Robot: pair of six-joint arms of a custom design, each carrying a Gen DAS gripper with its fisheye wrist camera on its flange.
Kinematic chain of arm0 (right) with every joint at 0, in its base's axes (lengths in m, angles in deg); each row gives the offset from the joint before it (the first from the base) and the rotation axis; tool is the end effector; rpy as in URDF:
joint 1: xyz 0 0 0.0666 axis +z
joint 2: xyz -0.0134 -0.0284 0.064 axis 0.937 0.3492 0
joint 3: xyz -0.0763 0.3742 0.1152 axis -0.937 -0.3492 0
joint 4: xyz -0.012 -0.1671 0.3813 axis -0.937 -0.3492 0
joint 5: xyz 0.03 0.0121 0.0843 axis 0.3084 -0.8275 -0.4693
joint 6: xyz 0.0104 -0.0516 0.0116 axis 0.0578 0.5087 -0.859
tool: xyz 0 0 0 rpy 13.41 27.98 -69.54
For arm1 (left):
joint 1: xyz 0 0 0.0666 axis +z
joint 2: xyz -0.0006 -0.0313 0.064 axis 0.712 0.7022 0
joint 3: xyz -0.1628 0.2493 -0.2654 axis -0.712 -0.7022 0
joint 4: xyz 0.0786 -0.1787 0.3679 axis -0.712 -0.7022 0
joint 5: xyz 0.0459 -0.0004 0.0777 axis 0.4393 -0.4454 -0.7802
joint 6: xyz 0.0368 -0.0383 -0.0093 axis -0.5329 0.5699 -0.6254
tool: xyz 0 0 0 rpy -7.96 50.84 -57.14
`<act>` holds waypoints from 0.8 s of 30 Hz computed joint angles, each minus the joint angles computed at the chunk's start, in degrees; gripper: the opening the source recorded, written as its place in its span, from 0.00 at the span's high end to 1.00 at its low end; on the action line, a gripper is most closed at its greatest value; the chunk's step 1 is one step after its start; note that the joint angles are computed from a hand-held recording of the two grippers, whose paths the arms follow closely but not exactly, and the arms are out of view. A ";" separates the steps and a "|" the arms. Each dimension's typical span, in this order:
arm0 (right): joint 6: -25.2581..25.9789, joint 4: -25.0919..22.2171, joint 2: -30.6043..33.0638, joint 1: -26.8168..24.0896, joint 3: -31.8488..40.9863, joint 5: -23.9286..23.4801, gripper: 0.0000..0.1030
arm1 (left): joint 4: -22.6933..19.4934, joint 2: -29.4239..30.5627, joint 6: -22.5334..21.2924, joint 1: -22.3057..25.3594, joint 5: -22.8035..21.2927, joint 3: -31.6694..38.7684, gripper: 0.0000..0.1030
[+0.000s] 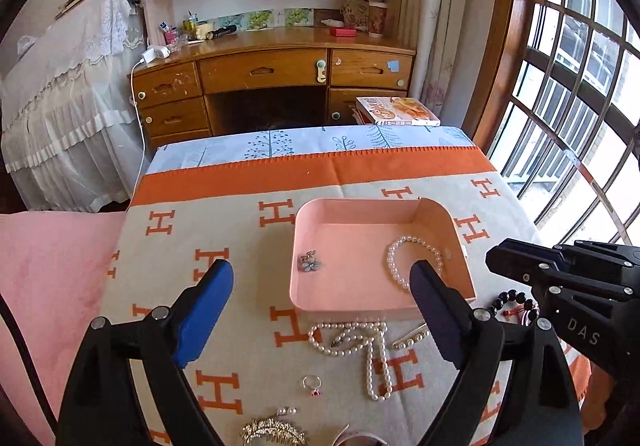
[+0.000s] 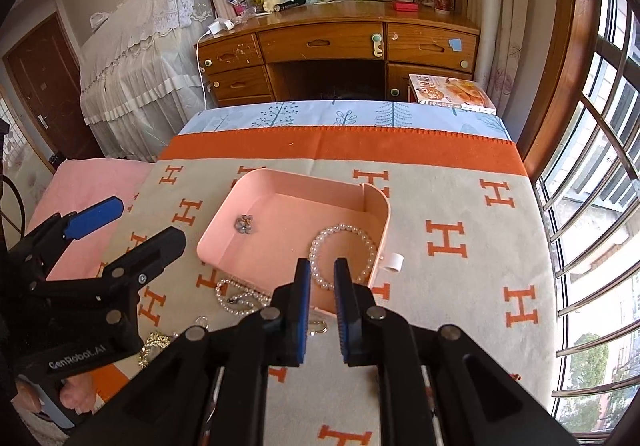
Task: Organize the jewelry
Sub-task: 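Carry both held pieces over the pink box and open both tools to drop them, then move the left tool toward the gold hair comb while the right tool approaches the pink watch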
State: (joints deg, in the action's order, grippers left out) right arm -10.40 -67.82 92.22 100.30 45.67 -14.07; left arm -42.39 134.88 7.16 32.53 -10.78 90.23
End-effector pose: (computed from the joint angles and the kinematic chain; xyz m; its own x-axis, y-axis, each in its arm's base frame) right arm 0.5159 0.3066 0.5678 -0.7629 -0.2433 -0.5990 -0.3856 0.9149 0.1196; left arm 0.4891 -0.1060 0.5766 -0.7328 -0.0866 -0.6749 -0.0749 0.9961 -0.0465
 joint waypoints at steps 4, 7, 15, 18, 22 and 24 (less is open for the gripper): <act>-0.95 2.30 -3.37 0.79 -3.10 1.00 0.57 | -0.39 -2.82 1.36 0.20 -0.40 -2.26 0.14; -1.19 3.59 -5.91 1.44 -5.27 1.07 0.56 | -0.74 -5.14 2.71 0.42 -0.67 -4.01 0.14; -1.52 6.10 -12.45 3.14 -11.31 0.33 0.56 | -1.57 -12.01 6.17 0.87 -3.71 -9.09 0.14; -1.72 6.86 -14.58 3.82 -13.58 0.11 0.56 | -2.38 -14.40 7.52 0.96 -4.51 -11.15 0.14; -2.01 7.75 -16.73 4.48 -16.20 -0.53 0.56 | -3.22 -17.34 8.25 0.95 -6.00 -13.91 0.14; -2.28 8.07 -17.61 4.72 -17.39 -1.02 0.56 | -3.52 -18.62 8.15 0.77 -6.52 -15.11 0.14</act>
